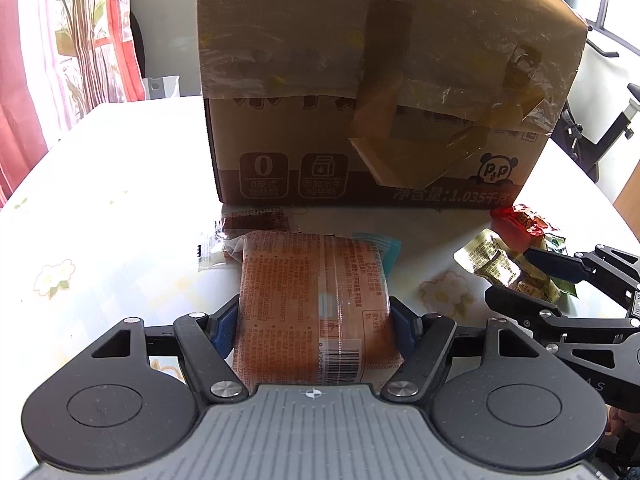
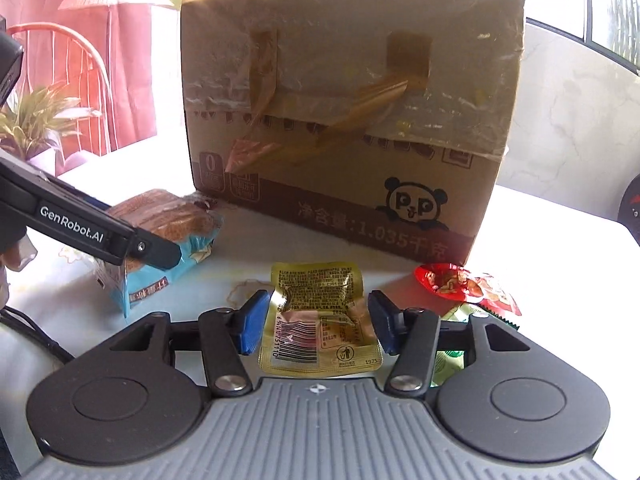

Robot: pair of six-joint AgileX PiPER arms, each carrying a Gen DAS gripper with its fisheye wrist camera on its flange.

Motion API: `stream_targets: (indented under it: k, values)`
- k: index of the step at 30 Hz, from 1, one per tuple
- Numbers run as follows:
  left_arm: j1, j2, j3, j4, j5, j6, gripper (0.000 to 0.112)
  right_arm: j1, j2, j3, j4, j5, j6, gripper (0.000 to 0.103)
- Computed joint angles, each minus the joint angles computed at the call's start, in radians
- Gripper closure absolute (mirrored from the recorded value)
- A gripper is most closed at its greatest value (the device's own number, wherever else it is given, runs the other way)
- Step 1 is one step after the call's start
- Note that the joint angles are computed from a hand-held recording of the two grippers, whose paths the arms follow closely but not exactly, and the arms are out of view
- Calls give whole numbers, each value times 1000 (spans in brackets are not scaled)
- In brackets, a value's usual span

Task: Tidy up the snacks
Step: 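Lift the bread packet with the left tool while the right tool grasps the gold foil packet, then carry both held packets over the box rim and open both tools inside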

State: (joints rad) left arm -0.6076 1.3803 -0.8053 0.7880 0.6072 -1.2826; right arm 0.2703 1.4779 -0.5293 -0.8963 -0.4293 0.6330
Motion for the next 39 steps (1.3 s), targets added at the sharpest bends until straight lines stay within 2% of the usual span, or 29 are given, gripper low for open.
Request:
stream_targets:
  k: [12,17,20,24,28,32,36,39]
  values:
    - [-19,-41,11,8,-7,-18,38,-35,-14,13,-24,-33,41,47]
    - [-57,-83,-6,40,54,-18,38,-48,-36,31,-3,-53,30,47]
    - [-80,-150,-25,73,100,-14,38,-80,-87,29,-107,-63,142,47]
    - [-92,-259,-74,65,126,37,38,-173,-186,1,-316,-149,338,47]
    - [-101,-288,-173,96,155,128,38,-257,-240,-82,-437,-245,474,47]
    - [-29,-224,-326,62,121,282,38,-273,-218,-240,-495,-272,603,47]
    - [44,-72,-546,-7,115,423,38,-227,-149,-424,-561,-215,735,47]
    - [76,58,-713,-43,157,522,37,-163,-58,-609,-734,-137,916,47]
